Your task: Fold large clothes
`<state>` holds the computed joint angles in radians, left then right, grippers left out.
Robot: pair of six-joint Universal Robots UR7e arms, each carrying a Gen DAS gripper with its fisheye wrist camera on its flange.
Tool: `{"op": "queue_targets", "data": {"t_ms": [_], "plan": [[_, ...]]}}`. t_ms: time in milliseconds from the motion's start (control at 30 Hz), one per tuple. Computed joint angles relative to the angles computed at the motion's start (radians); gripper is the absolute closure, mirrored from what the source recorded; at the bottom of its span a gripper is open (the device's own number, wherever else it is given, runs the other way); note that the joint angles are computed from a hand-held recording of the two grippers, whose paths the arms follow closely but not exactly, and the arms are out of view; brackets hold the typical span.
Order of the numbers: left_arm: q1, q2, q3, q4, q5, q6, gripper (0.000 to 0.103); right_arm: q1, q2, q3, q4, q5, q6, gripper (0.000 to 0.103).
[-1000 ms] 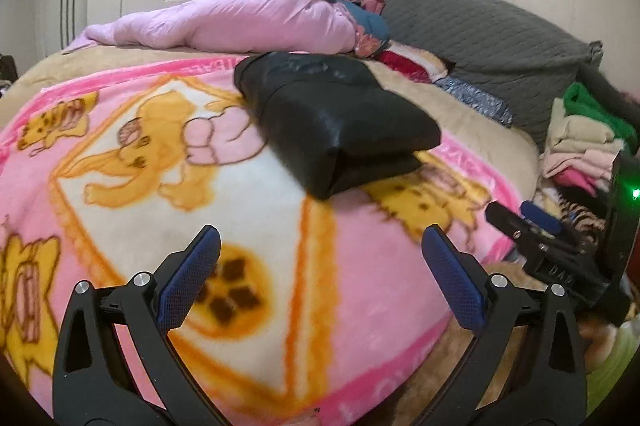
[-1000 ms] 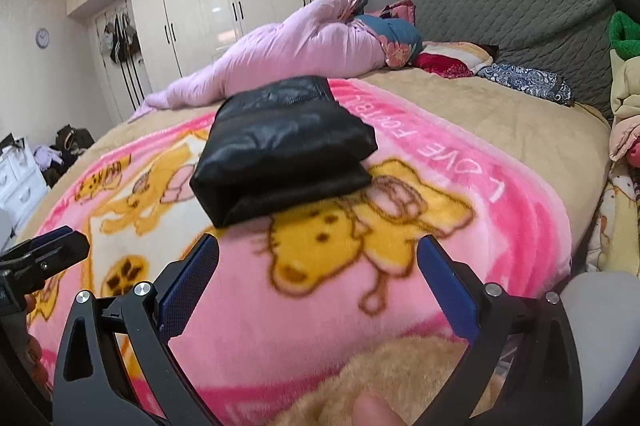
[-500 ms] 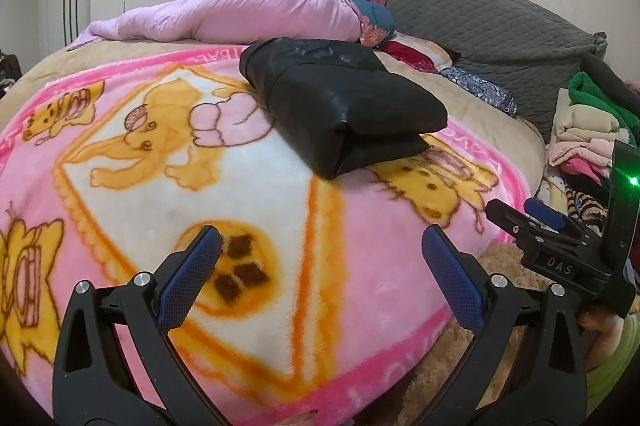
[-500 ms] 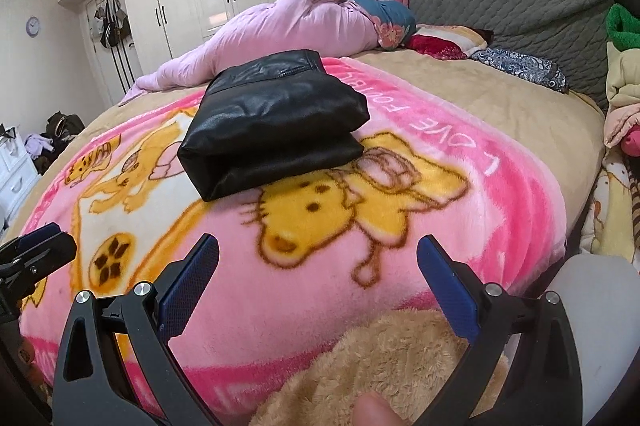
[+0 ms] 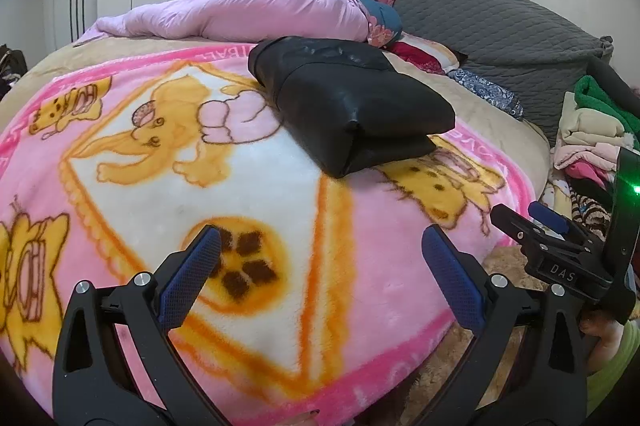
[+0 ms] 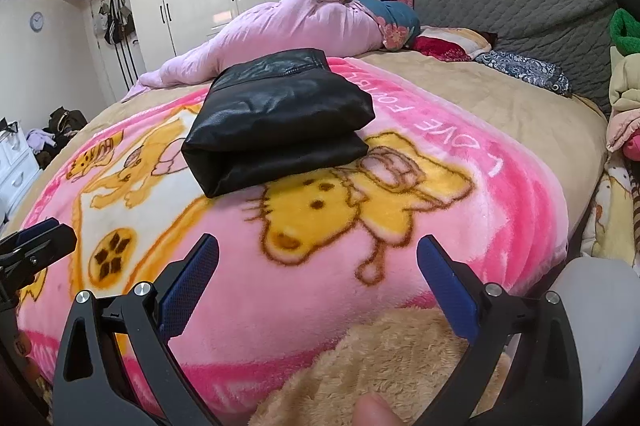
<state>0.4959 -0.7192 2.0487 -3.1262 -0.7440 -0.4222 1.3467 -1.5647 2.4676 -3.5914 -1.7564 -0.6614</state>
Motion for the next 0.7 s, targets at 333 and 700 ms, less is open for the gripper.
{"op": "queue_targets", "data": {"t_ms": [333,700], "plan": [[-0.007,-0.004,0.006,0.008,0.011,-0.011,0.009,-0.007,-0.006,0.002,0.007,0.007,0.011,0.004],[-0.011,-0.007,0.001,0.038,0.028,-0.034,0.009,-0.003,-0.006,0.000,0.016,0.000,0.008,0.004]]}}
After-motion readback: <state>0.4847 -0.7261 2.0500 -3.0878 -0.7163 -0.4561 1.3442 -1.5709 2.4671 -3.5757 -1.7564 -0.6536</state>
